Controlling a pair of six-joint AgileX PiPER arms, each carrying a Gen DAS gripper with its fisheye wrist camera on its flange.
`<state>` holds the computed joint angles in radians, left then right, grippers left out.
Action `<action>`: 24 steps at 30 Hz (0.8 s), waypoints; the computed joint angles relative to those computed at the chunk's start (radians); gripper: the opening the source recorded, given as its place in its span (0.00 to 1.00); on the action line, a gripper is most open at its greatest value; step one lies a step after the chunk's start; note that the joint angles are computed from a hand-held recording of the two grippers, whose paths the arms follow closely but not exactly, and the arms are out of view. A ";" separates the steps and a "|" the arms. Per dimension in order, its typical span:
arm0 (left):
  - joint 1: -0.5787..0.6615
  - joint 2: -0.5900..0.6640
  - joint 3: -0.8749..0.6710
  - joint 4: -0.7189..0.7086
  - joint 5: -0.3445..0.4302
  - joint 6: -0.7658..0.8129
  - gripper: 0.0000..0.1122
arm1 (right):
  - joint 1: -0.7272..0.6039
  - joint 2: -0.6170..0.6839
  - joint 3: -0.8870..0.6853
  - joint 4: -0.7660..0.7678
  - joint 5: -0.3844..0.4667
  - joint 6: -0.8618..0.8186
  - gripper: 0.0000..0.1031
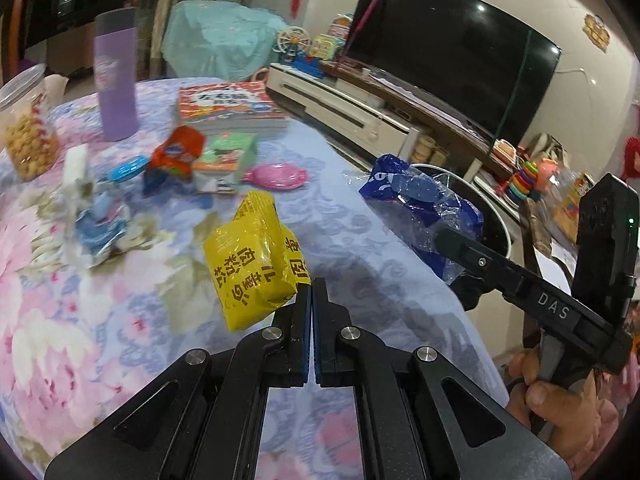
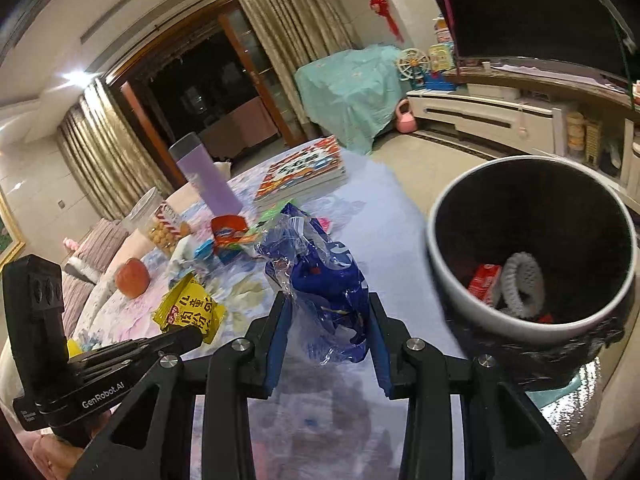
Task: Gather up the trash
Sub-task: 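Carry the yellow bag and blue bag over the trash bin and lower them in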
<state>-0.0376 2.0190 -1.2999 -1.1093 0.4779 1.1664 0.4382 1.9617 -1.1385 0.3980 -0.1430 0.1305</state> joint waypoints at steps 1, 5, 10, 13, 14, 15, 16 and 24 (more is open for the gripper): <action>-0.010 0.000 -0.006 0.008 0.001 -0.008 0.00 | -0.008 -0.006 0.010 -0.007 -0.003 0.007 0.36; -0.053 0.010 -0.035 0.045 -0.003 -0.051 0.00 | -0.039 -0.035 0.052 -0.093 -0.018 0.090 0.36; -0.103 0.023 -0.061 0.073 -0.008 -0.080 0.00 | -0.082 -0.069 0.102 -0.160 -0.033 0.152 0.36; -0.131 0.032 -0.084 0.099 -0.005 -0.113 0.00 | -0.105 -0.090 0.133 -0.186 -0.045 0.182 0.36; -0.140 0.034 -0.089 0.104 -0.004 -0.119 0.00 | -0.114 -0.097 0.144 -0.193 -0.049 0.191 0.36; -0.152 0.036 -0.097 0.114 -0.004 -0.134 0.00 | -0.123 -0.104 0.152 -0.202 -0.051 0.198 0.36; -0.162 0.034 -0.099 0.121 -0.005 -0.141 0.00 | -0.133 -0.110 0.159 -0.223 -0.051 0.217 0.36; -0.226 0.066 -0.173 0.204 0.006 -0.229 0.00 | -0.198 -0.152 0.211 -0.300 -0.059 0.290 0.36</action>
<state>-0.2641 2.0846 -1.4730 -0.9049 0.4836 0.9373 0.2399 1.8098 -0.9274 0.0976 -0.2025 0.4206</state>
